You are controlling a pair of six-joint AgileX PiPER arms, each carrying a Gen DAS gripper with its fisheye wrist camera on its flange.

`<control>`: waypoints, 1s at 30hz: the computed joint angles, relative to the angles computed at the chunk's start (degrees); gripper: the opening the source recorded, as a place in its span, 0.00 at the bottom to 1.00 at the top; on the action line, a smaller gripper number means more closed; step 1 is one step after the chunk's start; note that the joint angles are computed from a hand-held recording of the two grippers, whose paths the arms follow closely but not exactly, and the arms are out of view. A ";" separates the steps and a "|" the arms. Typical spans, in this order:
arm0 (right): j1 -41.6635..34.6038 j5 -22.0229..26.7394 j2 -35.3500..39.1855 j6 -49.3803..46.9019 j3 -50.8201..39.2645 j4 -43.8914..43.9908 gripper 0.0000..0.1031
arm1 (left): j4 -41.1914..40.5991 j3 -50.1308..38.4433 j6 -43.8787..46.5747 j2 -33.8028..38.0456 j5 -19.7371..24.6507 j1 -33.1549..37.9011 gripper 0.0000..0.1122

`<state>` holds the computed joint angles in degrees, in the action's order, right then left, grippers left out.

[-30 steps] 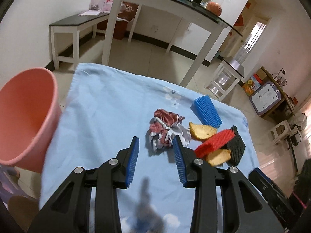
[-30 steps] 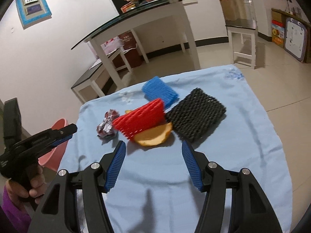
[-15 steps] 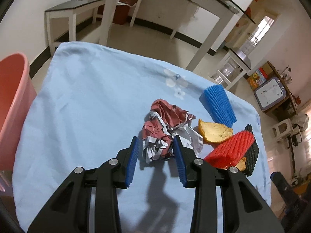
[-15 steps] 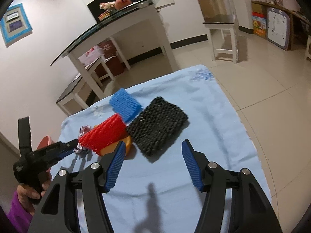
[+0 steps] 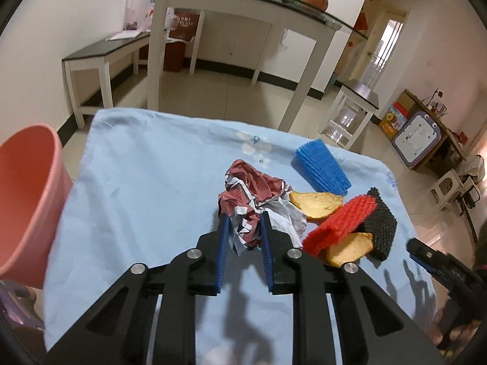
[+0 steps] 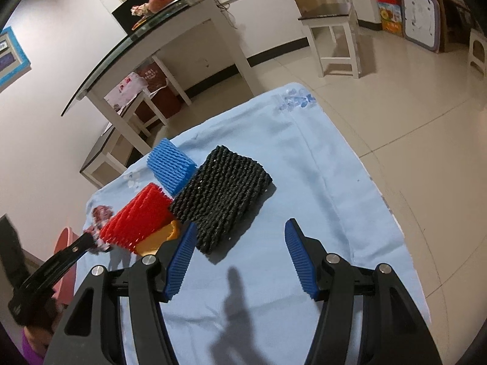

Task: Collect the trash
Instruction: 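Grasp the foil wrapper with left tool while right tool grasps the black foam net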

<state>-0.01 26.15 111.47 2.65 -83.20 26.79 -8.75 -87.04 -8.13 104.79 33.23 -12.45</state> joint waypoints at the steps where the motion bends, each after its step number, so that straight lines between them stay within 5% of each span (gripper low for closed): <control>1: -0.07 0.38 0.68 0.73 -0.80 -0.32 0.58 | 0.25 0.85 0.04 -0.95 -0.33 0.03 0.18; 15: 3.50 4.69 8.81 12.63 -12.57 -12.23 0.58 | -0.91 8.73 1.58 -9.93 -1.33 2.06 0.18; 22: 3.96 5.16 9.35 16.54 -12.98 -16.66 0.13 | -1.88 10.61 2.10 -11.67 -1.44 2.82 0.18; 30: 2.42 -2.03 1.12 14.82 -2.42 -15.25 0.08 | -3.72 12.53 3.65 -13.83 -1.88 3.63 0.18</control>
